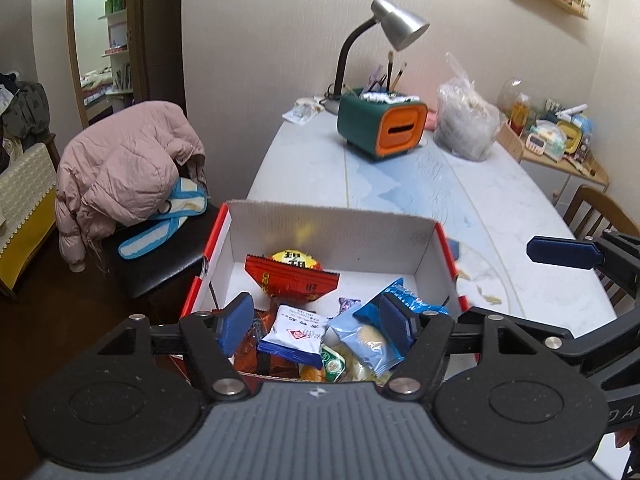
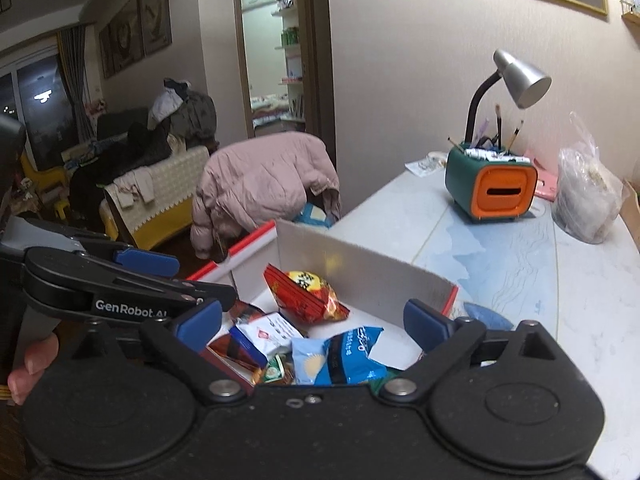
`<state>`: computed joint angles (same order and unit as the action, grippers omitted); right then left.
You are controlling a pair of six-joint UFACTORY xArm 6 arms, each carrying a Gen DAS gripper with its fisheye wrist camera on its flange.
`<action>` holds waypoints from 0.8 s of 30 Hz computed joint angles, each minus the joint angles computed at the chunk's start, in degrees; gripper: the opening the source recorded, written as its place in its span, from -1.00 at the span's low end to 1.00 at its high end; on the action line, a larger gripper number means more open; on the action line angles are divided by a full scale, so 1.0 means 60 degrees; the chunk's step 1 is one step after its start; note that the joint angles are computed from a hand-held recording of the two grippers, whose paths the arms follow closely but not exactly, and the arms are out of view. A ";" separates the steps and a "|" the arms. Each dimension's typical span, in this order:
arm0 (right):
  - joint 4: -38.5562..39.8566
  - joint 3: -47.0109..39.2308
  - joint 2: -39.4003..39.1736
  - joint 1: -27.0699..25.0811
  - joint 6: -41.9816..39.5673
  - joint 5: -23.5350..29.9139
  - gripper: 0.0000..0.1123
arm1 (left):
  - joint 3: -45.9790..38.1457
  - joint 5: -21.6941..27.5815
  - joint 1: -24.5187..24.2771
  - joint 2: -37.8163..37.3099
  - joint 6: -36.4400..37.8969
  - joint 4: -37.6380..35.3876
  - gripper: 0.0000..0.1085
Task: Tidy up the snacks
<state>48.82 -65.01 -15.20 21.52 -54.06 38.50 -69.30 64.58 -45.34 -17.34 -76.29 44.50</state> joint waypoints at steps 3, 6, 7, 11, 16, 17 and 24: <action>0.0243 0.0093 -0.0192 -0.0039 -0.0201 -0.0011 0.81 | 0.0035 0.0076 -0.0157 -0.0138 -0.0161 0.0168 0.35; 0.0349 0.0163 -0.0356 -0.0065 -0.0285 0.0027 0.82 | 0.0071 0.0160 -0.0311 -0.0229 -0.0317 0.0274 0.35; 0.0380 0.0171 -0.0396 -0.0088 -0.0292 0.0083 0.82 | 0.0087 0.0166 -0.0352 -0.0257 -0.0344 0.0304 0.36; 0.0486 0.0394 -0.0677 -0.0123 -0.0256 0.0098 0.83 | 0.0123 0.0306 -0.0545 -0.0342 -0.0450 0.0421 0.50; 0.0577 0.0627 -0.0944 -0.0261 -0.0014 0.0205 0.83 | 0.0162 0.0420 -0.0714 -0.0407 -0.0599 0.0485 0.59; 0.0634 0.0709 -0.1025 -0.0295 0.0018 0.0218 0.83 | 0.0188 0.0388 -0.0712 -0.0430 -0.0613 0.0486 0.66; 0.0553 0.1354 -0.1609 -0.0221 0.0934 -0.0302 0.83 | 0.0128 0.0722 -0.1191 -0.0480 -0.0942 0.0739 0.68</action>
<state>52.14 -56.89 -24.85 20.19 -48.45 36.69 -68.53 68.92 -52.49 -20.22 -81.95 48.93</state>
